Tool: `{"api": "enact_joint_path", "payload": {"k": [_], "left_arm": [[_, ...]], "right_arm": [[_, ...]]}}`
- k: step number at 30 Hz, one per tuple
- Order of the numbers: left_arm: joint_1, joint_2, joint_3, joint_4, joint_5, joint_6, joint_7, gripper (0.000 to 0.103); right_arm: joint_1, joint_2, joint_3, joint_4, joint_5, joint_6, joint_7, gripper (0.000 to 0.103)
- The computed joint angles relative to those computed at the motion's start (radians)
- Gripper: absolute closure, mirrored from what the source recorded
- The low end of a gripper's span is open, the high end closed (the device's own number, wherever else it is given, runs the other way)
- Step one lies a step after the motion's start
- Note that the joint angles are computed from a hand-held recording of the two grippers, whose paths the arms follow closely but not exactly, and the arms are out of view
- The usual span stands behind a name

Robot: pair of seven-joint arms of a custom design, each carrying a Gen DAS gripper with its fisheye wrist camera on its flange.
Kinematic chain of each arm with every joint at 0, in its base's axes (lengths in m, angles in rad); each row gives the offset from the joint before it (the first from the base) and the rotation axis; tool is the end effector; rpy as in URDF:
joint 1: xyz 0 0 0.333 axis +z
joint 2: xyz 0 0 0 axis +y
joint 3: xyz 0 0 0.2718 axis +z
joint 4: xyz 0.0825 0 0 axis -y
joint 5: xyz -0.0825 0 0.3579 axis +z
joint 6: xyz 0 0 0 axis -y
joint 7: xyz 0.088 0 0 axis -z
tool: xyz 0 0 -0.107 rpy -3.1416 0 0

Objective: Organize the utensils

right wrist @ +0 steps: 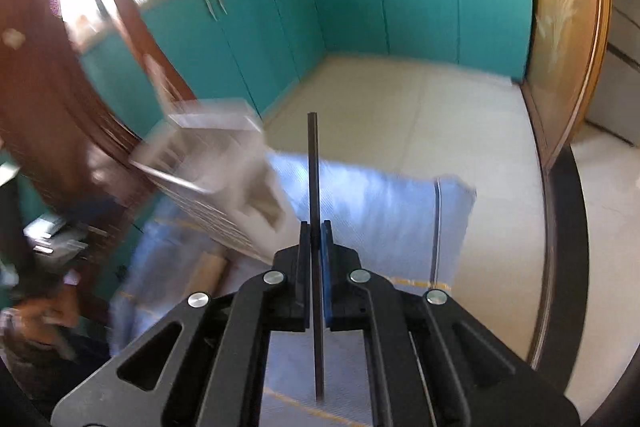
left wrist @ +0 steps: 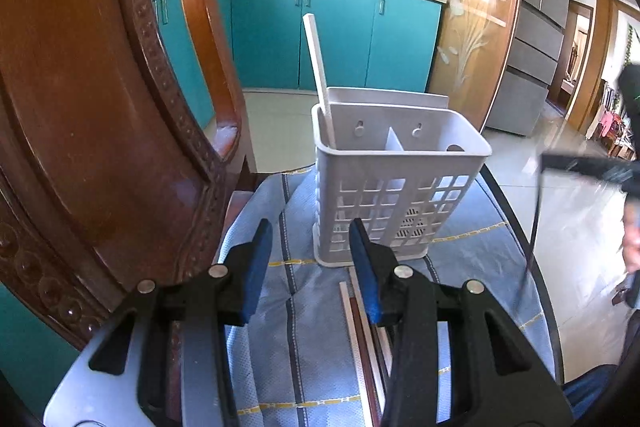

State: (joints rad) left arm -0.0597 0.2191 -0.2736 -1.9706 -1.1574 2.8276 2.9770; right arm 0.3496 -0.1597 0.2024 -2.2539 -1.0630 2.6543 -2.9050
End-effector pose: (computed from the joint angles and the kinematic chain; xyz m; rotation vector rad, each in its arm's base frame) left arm 0.5797 -0.1445 0.3836 -1.0919 2.3360 -1.1411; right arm 0.4239 0.2923 0.4483 -1.2747 1.9543 -0.6419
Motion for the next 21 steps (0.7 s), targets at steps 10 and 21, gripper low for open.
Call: {"api": "enact_joint_path", "payload": {"k": [10, 21], "left_arm": [[0.02, -0.005, 0.014, 0.002, -0.032, -0.018, -0.004, 0.062], [0.046, 0.003, 0.018, 0.01, 0.005, -0.043, -0.048, 0.062]], "right_arm": [[-0.043, -0.065, 0.061, 0.229, -0.366, -0.08, 0.247, 0.099], [0.072, 0.195, -0.035, 0.489, -0.272, -0.246, 0.065, 0.102]]}}
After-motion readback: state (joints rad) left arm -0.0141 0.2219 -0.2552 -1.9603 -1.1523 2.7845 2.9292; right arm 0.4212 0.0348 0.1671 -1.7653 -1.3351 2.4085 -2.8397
